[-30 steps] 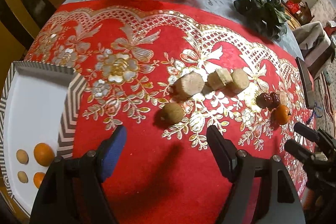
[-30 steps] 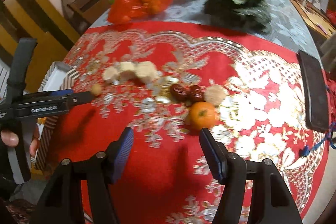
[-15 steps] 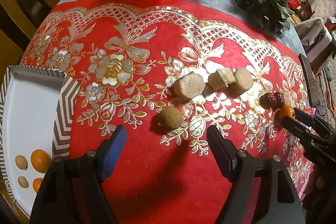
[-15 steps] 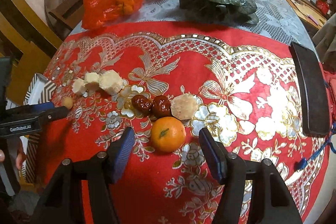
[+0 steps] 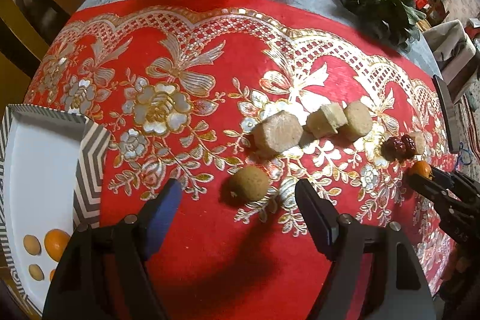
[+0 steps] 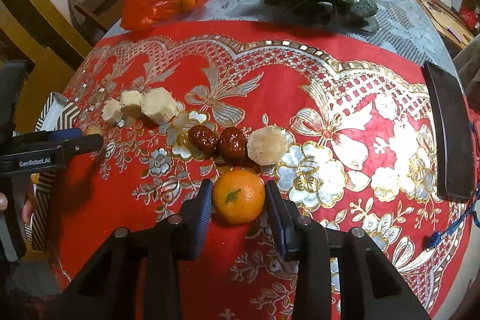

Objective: Organize fruits
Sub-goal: 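Grasp a mandarin with the right tool while the left tool grasps a brown longan, then carry the longan and mandarin in both tools over the white striped tray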

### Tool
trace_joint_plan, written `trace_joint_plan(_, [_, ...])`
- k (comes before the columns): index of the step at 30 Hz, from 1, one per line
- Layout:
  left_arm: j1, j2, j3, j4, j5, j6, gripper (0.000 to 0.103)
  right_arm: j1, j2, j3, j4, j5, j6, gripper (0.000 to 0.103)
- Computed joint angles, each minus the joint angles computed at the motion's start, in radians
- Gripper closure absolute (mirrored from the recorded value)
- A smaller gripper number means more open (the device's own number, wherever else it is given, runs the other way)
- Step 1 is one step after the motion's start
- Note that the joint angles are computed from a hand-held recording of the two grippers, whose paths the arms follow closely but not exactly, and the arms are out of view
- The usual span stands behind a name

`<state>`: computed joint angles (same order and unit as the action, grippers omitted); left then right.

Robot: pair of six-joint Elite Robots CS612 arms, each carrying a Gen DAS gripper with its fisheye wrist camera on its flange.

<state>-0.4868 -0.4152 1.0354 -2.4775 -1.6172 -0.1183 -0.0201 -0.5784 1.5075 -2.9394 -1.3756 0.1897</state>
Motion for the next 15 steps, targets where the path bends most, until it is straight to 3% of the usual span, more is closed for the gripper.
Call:
trace_joint_plan(1, [0.002, 0.001, -0.001, -0.002, -0.003, -0.001, 0.028, 0.000, -0.001, 0.003, -0.003, 0.001, 0.001, 0.065])
trace_joint_plan(3, [0.006, 0.005, -0.005, 0.009, -0.018, 0.006, 0.047, 0.000, -0.002, 0.005, -0.006, 0.002, 0.004, 0.065])
trace_joint_plan(7, [-0.003, 0.003, 0.008, -0.030, 0.027, 0.039, 0.068, 0.002, -0.007, 0.013, -0.011, 0.002, 0.008, 0.065])
trace_joint_plan(8, [-0.002, 0.002, 0.009, -0.036, 0.028, 0.035, 0.079, 0.003, -0.009, 0.016, -0.013, 0.004, 0.006, 0.065])
trace_joint_plan(15, [0.009, -0.017, 0.038, -0.050, 0.001, 0.018, 0.079, 0.014, -0.027, 0.034, -0.033, 0.011, 0.004, 0.065])
